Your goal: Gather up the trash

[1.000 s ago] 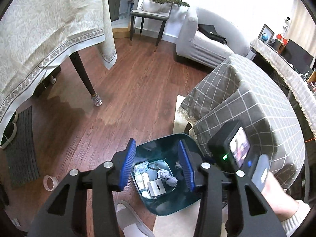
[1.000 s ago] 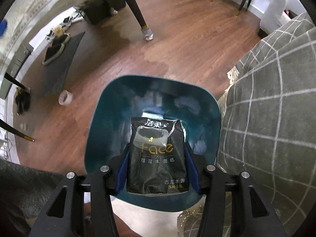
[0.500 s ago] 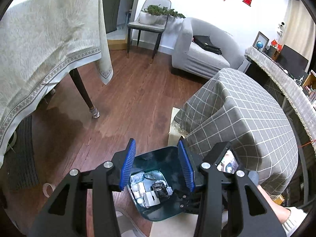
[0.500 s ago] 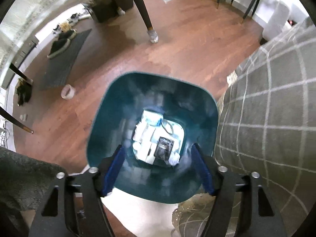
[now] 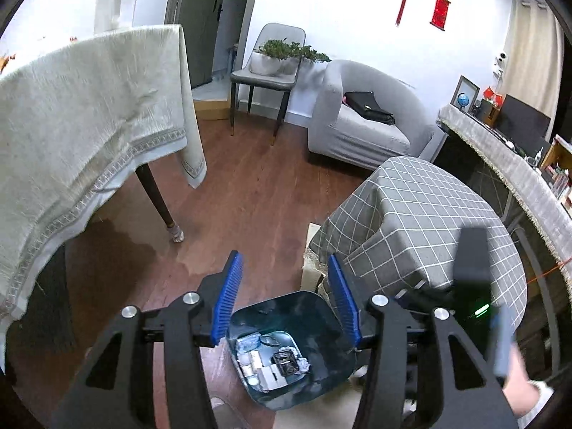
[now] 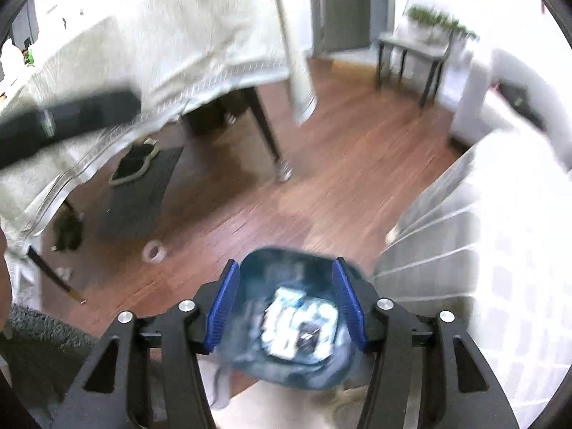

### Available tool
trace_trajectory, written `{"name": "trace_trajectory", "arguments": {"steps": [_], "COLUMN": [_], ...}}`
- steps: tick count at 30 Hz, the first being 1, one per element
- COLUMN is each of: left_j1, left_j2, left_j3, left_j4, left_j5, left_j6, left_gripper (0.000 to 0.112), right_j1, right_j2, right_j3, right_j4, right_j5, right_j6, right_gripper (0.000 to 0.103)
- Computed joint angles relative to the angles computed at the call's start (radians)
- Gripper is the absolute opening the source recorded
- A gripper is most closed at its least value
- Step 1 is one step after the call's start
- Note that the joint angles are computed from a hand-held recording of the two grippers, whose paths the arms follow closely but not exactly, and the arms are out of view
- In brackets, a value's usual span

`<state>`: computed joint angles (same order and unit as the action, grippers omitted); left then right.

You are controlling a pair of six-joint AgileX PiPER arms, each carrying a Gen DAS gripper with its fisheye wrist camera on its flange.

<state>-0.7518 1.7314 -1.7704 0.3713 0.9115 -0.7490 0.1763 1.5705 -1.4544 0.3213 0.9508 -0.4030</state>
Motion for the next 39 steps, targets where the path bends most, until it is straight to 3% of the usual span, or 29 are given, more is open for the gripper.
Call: {"name": "trace_trajectory", "arguments": {"steps": [5, 12, 14, 15, 19, 22, 30, 34, 39], "left_j1": [-0.093, -0.185, -0.210, -0.217, -0.251, -0.268, -0.312, -0.330, -0.372], "left_j2": [-0.048, -0.088, -0.092, -0.090, -0.080, -0.090, -0.065, -0.033, -0.010], "left_j3": [0.045, 0.076, 0.079, 0.077, 0.074, 0.116, 0.130, 0.103, 0.134], "left_j4": [0.177, 0.257, 0.276, 0.277, 0.305, 0.324, 0.439, 0.437, 0.514], "left_j5": [0.052, 0.091, 0.103, 0.113, 0.138, 0.100, 0.090, 0.090, 0.106], "left_j6": [-0.116, -0.185, -0.196, -0.199, -0.257, -0.300, -0.406, -0.375, -0.406], "left_gripper": [0.070, 0.091, 0.094, 0.095, 0.096, 0.096, 0.098, 0.098, 0.098], "right_j1": [-0.055, -0.213, -0.298, -0.340, -0.542, -0.714, -1.059, -1.180, -1.204], "right_j2": [-0.088, -0.212, -0.265, -0.281, -0.336, -0.355, -0.397, -0.425, -0.462], "right_j3": [0.014, 0.065, 0.098, 0.109, 0.134, 0.137, 0.218, 0.297, 0.388], "right_j4": [0.025, 0.073, 0.114, 0.132, 0.199, 0.272, 0.427, 0.535, 0.565], "right_j5": [-0.007, 0.000, 0.000, 0.001, 0.037, 0.091, 0.172, 0.205, 0.186], "right_j6": [-0.001, -0.032, -0.056, -0.073, -0.152, -0.231, -0.485, -0.602, -0.694], "right_gripper": [0.050, 0.050, 0.057, 0.066, 0.081, 0.092, 0.099, 0.099, 0.099]}}
